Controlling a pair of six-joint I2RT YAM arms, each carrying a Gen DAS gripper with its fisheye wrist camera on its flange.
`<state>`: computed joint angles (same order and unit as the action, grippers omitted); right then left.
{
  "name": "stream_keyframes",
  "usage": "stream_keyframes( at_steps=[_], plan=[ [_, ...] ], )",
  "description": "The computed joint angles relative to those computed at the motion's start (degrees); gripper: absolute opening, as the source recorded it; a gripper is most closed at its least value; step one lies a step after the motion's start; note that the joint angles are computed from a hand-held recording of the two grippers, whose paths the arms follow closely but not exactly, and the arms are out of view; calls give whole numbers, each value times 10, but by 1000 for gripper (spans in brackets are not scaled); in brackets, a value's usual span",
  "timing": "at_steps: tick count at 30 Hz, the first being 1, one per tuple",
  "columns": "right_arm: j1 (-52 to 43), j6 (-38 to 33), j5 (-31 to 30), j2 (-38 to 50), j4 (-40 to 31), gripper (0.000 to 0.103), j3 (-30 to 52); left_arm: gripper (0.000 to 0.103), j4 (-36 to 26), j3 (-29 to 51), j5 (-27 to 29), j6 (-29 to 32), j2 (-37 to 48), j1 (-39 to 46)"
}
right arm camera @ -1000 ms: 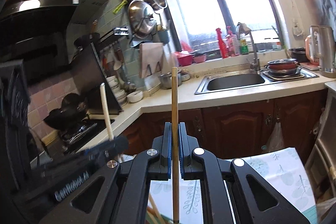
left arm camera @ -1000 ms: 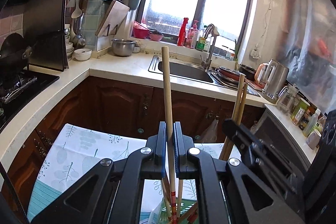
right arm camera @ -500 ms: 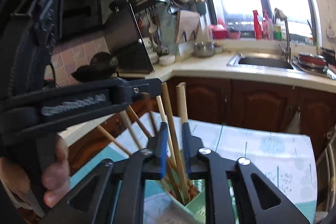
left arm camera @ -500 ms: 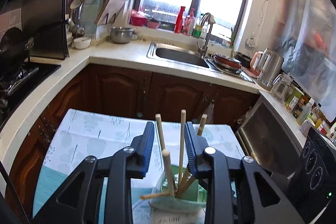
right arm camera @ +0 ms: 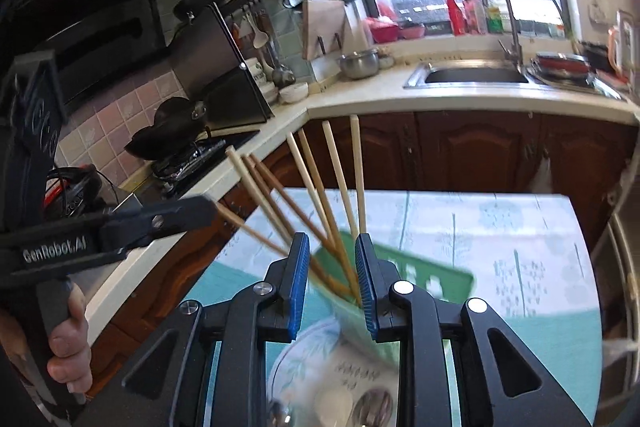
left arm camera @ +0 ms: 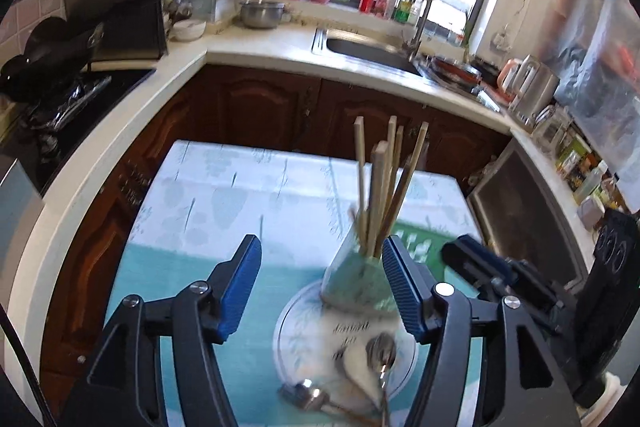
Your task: Organize utensils
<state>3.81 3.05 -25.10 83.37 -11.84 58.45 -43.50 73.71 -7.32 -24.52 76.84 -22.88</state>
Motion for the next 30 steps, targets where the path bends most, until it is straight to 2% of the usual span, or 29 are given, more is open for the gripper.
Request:
stream_keyframes(
  at_steps=[3, 10, 17, 23, 26, 30],
  plan=[
    [-15, -11, -4, -51, -58, 24, -35, 62, -45, -31, 14, -2, -28, 5],
    [-55, -38, -13, -182, -154, 24, -151, 63, -104, -99, 52, 0, -65, 5],
    [-44, -38, 21, -303, -230, 24, -257, 63, -86, -172, 176, 17, -83, 37],
    [-3, -2, 57, -380, -262, 24, -324, 63, -21, -272, 308, 12, -97, 89],
    [23, 27, 76, -431, -275, 24, -365, 63, 45, -336, 365, 5, -102, 119],
    [82, 83, 105, -452, -273, 24, -393, 59, 171, -416, 465, -29, -65, 158]
  ],
)
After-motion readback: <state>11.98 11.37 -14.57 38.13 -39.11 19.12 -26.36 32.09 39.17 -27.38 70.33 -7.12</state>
